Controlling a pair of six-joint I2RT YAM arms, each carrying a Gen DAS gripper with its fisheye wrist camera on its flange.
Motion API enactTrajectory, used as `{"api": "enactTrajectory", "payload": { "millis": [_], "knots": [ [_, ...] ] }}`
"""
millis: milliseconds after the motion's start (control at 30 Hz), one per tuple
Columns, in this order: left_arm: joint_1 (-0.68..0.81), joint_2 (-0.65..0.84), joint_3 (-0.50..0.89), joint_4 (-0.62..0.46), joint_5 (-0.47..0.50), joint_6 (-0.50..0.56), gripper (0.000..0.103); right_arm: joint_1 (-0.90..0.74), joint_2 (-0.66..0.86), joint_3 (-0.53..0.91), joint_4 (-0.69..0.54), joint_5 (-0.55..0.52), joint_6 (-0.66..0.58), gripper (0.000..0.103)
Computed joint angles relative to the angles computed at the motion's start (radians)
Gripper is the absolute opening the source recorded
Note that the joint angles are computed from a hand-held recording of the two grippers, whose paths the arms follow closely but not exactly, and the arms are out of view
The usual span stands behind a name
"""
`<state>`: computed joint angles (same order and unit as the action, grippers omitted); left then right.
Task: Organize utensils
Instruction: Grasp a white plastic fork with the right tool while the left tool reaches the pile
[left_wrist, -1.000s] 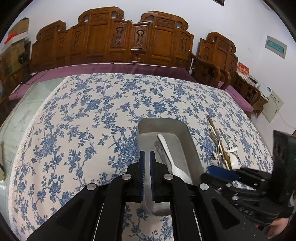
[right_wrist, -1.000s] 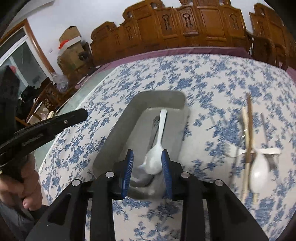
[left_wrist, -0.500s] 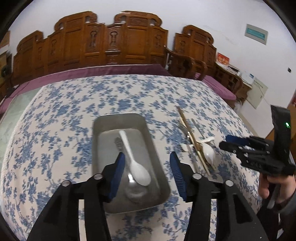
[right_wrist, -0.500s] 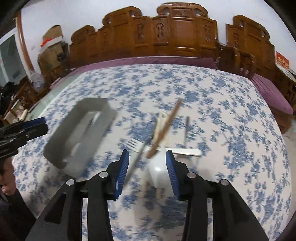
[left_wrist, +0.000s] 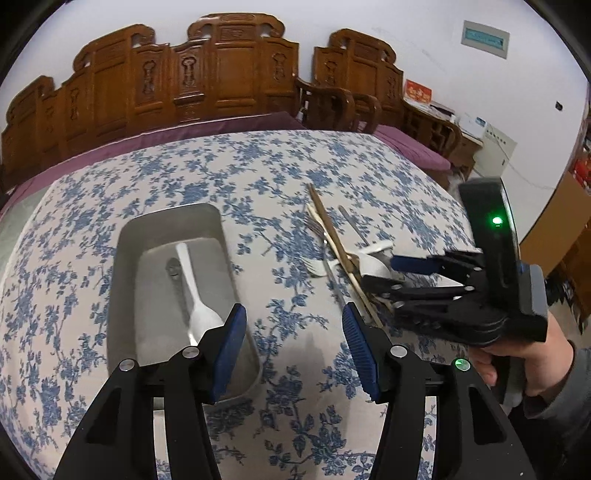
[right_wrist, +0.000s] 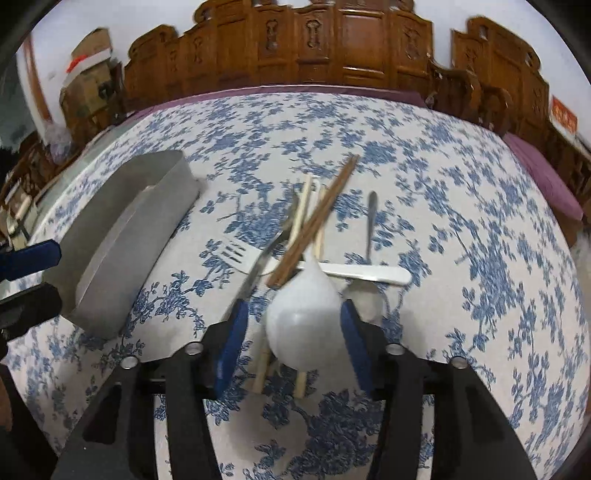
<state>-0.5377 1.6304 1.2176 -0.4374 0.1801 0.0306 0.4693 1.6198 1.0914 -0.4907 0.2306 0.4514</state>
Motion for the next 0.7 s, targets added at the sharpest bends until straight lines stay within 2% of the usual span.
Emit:
{"api": "enactTrajectory", "payload": {
  "millis": [233, 267, 433, 633, 700],
  "knots": [
    [-0.008, 0.008, -0.002, -0.002, 0.002, -0.006, 0.052, 0.021, 0.102, 0.094, -0.096, 0.096, -0.051, 0.055],
    [-0.01, 0.008, -0.003, -0.002, 0.001, -0.006, 0.052, 0.016, 0.103, 0.094, -0.1, 0.1, -0.052, 0.048],
    [-0.018, 0.013, -0.005, 0.007, 0.002, -0.005, 0.052, -0.017, 0.043, 0.061, -0.115, 0.115, -0.023, 0.039],
    [-0.044, 0.037, -0.003, 0.016, -0.003, -0.007, 0.052, -0.058, -0.005, 0.036, -0.12, 0.127, -0.042, 0.029],
    [-0.053, 0.04, -0.006, 0.019, -0.006, -0.008, 0.052, -0.07, -0.015, 0.035, -0.121, 0.139, -0.052, 0.022]
  ]
}}
